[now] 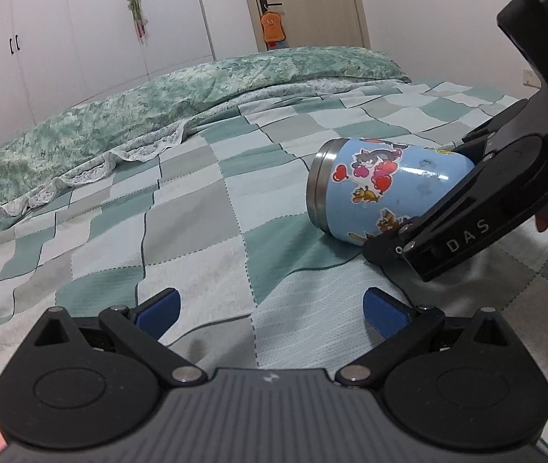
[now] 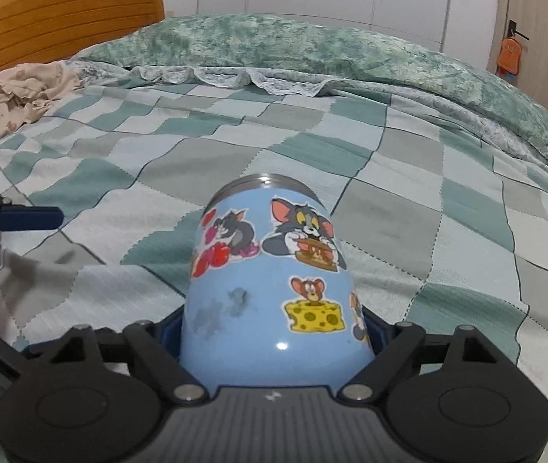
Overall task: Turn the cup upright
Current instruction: 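Lift the blue tumbler with the right gripper and set it down near the left gripper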
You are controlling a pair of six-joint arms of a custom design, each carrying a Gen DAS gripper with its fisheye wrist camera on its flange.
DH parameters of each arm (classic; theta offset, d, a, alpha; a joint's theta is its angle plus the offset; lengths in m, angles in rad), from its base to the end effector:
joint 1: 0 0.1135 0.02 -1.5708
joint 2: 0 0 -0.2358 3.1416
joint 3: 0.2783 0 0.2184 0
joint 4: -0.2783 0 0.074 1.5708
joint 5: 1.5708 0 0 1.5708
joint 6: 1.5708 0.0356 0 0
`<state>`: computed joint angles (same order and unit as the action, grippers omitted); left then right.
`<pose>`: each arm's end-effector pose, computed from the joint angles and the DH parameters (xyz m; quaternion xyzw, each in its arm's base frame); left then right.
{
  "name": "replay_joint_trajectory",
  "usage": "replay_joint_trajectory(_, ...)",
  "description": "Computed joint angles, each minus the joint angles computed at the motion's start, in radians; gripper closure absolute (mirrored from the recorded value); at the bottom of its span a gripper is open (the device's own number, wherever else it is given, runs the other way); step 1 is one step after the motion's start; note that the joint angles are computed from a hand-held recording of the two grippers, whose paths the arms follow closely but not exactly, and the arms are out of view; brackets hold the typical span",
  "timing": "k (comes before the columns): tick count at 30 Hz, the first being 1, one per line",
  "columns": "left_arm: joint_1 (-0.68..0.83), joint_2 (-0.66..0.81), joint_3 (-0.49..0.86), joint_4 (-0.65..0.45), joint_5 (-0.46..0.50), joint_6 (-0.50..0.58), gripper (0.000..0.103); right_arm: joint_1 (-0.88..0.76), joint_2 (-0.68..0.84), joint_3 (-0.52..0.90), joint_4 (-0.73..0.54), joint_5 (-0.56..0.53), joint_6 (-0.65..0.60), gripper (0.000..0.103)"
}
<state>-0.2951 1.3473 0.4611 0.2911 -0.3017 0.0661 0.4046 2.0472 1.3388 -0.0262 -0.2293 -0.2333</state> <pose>0.2293 -0.0586 0.1582 0.0876 0.8718 0.0789 0.4755 0.3712 0.1678 0.1591 -0.3288 0.8475 0.1387 0.3929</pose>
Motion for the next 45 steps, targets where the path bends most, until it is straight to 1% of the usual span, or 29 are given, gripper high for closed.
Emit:
replay_joint_trajectory(8,-0.045,-0.059,-0.006,-0.037,-0.037,0.007,0.000,-0.029,-0.060,-0.091,0.067,-0.043,0.031,0.019)
replay_joint_trajectory(14,-0.100,-0.123,-0.002,-0.106,-0.084,-0.025,0.000,-0.037,-0.139,-0.181,0.110,-0.062,0.046,0.019)
replay_joint_trajectory(17,-0.135,-0.162,0.003,-0.154,-0.113,-0.050,0.000,-0.045,-0.205,-0.252,0.143,-0.077,0.050,0.019)
replay_joint_trajectory(22,-0.214,-0.260,0.012,-0.271,-0.177,-0.107,0.000,-0.053,-0.321,-0.359,0.173,-0.089,0.048,0.019)
replay_joint_trajectory(26,-0.295,-0.343,0.034,-0.398,-0.250,-0.165,0.000,-0.056,-0.448,-0.465,0.190,-0.090,0.050,0.019)
replay_joint_trajectory(29,-0.380,-0.426,0.065,-0.531,-0.322,-0.232,0.000,-0.061,-0.594,-0.577,0.197,-0.090,0.057,0.019)
replay_joint_trajectory(31,-0.463,-0.474,0.093,-0.633,-0.393,-0.296,0.000,-0.071,-0.714,-0.655,0.180,-0.094,0.064,0.019)
replay_joint_trajectory(34,-0.630,-0.509,0.154,-0.811,-0.526,-0.452,0.000,-0.094,-0.933,-0.777,0.120,-0.097,0.080,0.019)
replay_joint_trajectory(36,-0.772,-0.494,0.211,-0.966,-0.626,-0.618,0.000,-0.116,-1.102,-0.844,0.037,-0.111,0.095,0.019)
replay_joint_trajectory(38,-0.920,-0.441,0.276,-1.144,-0.717,-0.828,0.000,-0.144,-1.293,-0.902,-0.074,-0.127,0.096,0.019)
replay_joint_trajectory(40,-1.074,-0.339,0.354,-1.362,-0.777,-1.112,0.000,-0.181,-1.504,-0.948,-0.223,-0.146,0.097,0.019)
replay_joint_trajectory(41,-1.139,-0.284,0.388,-1.459,-0.789,-1.248,0.000,-0.200,-1.584,-0.960,-0.291,-0.157,0.096,0.019)
replay_joint_trajectory(42,-1.215,-0.216,0.423,-1.572,-0.793,-1.415,0.000,-0.226,-1.672,-0.973,-0.368,-0.175,0.095,0.019)
replay_joint_trajectory(44,-1.330,-0.099,0.476,-1.722,-0.772,-1.675,0.000,-0.302,-1.848,-1.000,-0.527,-0.228,0.075,0.019)
replay_joint_trajectory(45,-1.376,-0.051,0.494,-1.771,-0.755,-1.775,0.000,-0.343,-1.942,-1.017,-0.608,-0.252,0.056,0.019)
